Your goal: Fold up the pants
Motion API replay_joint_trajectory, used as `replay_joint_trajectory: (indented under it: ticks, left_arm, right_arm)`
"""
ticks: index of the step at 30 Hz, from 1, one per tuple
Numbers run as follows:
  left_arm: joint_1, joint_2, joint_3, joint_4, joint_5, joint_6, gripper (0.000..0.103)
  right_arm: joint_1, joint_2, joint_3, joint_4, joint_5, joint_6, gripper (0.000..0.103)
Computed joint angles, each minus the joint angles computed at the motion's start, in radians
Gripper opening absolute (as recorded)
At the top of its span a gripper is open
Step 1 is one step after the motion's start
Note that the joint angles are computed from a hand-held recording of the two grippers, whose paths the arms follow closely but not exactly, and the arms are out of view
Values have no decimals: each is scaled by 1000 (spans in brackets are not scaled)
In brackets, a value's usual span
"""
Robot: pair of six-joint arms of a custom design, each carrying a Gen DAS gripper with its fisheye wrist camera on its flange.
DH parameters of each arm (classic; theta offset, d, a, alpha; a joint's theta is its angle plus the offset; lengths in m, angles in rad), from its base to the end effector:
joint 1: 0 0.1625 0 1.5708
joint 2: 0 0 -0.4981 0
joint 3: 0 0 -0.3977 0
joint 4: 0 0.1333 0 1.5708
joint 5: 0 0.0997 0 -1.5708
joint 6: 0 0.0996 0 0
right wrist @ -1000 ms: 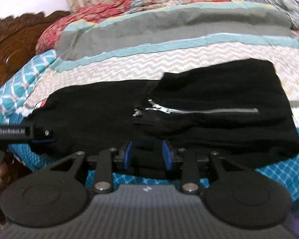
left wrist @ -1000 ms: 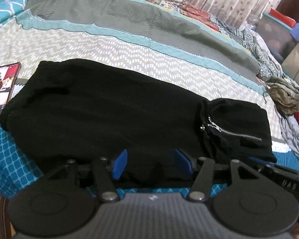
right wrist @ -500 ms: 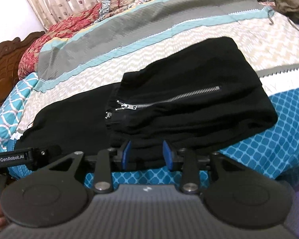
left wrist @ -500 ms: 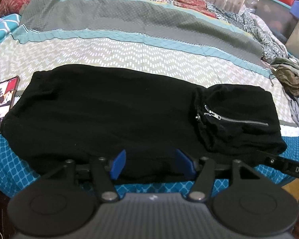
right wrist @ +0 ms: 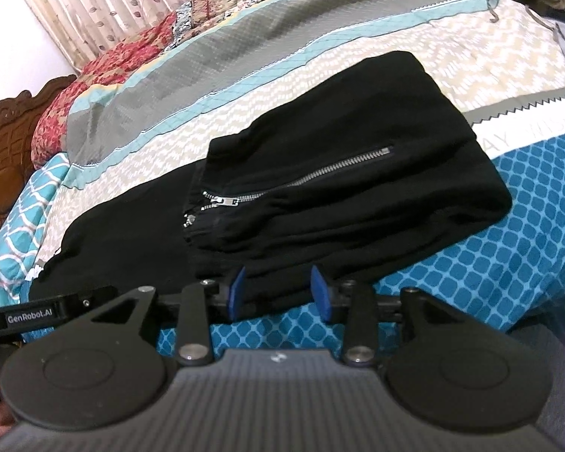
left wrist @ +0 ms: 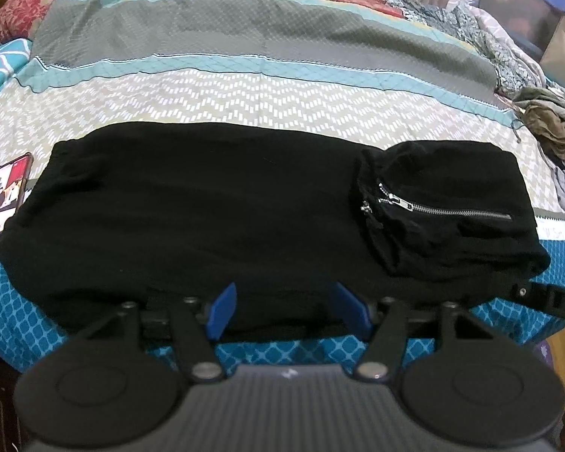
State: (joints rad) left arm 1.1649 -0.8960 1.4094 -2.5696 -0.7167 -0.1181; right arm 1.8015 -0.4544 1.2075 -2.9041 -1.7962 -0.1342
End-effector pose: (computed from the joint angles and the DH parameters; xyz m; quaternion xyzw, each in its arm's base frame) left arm -0.1151 -0.7955 0.3448 0.0282 0.8887 -0.3154 0.3317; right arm 0.3080 -0.8258 0.0826 0.1411 -0.9422 0.2891 0.0939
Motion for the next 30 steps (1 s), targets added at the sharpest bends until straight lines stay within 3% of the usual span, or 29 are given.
replay_joint_trajectory:
  ticks: [19,30]
  left_arm:
    - [0,3,9,-22,-11,33,65]
    - [-8,-11,58,-168,-121,164,78]
  right_arm:
    - [8,0,4,-28,-35,-10,44]
    - [11,7,2,-69,-57,8,46]
